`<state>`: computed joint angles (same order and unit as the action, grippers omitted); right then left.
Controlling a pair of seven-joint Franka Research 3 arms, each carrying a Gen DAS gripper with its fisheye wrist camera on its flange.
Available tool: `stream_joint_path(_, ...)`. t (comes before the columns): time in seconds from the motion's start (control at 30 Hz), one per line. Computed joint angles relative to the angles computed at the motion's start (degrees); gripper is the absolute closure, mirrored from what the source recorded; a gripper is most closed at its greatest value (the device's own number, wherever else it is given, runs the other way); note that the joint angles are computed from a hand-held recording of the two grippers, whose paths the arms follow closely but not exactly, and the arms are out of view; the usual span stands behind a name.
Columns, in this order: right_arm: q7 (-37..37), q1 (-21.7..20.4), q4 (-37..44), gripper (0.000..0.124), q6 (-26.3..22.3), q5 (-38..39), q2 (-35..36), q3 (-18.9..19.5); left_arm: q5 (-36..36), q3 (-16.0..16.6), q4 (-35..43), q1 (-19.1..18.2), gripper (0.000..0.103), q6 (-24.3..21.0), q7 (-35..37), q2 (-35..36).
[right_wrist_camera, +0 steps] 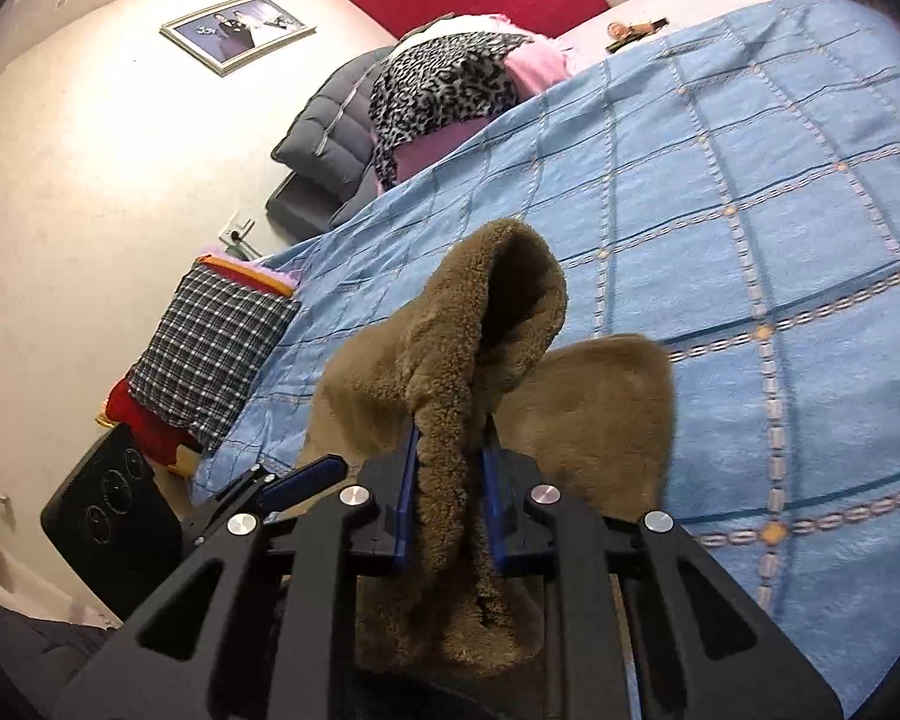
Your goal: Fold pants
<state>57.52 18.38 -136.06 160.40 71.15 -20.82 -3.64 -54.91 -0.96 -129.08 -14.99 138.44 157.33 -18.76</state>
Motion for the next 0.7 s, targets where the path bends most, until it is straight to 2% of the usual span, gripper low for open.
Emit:
stream_joint_path(0.13, 5.62, -1.52, -2.27, 0.105, -0.27, -4.08, 1.97, 0.51, 3.20, -1.25, -0.28, -0.18, 0.031, -0.56, 0.46, 1.34)
stream_joint_path(0.27, 1.14, -0.18, -3.76, 0.104, 2.83, -0.62, 3.24, 0.27, 5.82, -2.02, -0.71, 0.06, 0.030, -0.34, -0.34, 3.28)
stream_joint_path(0.33, 2.58, -0.80, -3.92, 0.102, 3.96, -3.12, 3.14, 1.40, 5.15, -1.77, -0.31, 0.21, 0.030, -1.05, -0.35, 3.79)
stream_joint_path(0.4, 6.35, -2.14, -4.43, 0.097, 5.16, -9.47, 2.45, 3.18, 4.93, -2.04, -0.72, 0.33, 0.030, -0.50, 0.23, 3.37)
stream_joint_path(0.47, 15.01, -5.94, -5.51, 0.091, 8.03, -21.55, 1.27, 7.52, 4.89, -2.34, -1.26, 0.19, 0.030, 0.67, 0.48, 2.70)
stream_joint_path(0.57, 21.59, -8.88, -7.07, 0.086, 11.73, -30.45, -0.64, 10.90, 3.49, -1.40, -1.70, -0.25, 0.029, 0.64, 1.76, 1.10)
stream_joint_path(0.6, 22.89, -9.07, -7.34, 0.085, 13.28, -32.05, -1.24, 11.48, 3.05, -0.98, -1.72, -0.26, 0.027, 0.58, 2.02, 0.55)
stream_joint_path(0.7, 20.09, -3.37, -6.88, 0.085, 15.75, -32.62, -1.09, 7.84, 2.74, 0.42, -1.41, 0.72, 0.027, 0.38, 0.65, -0.47)
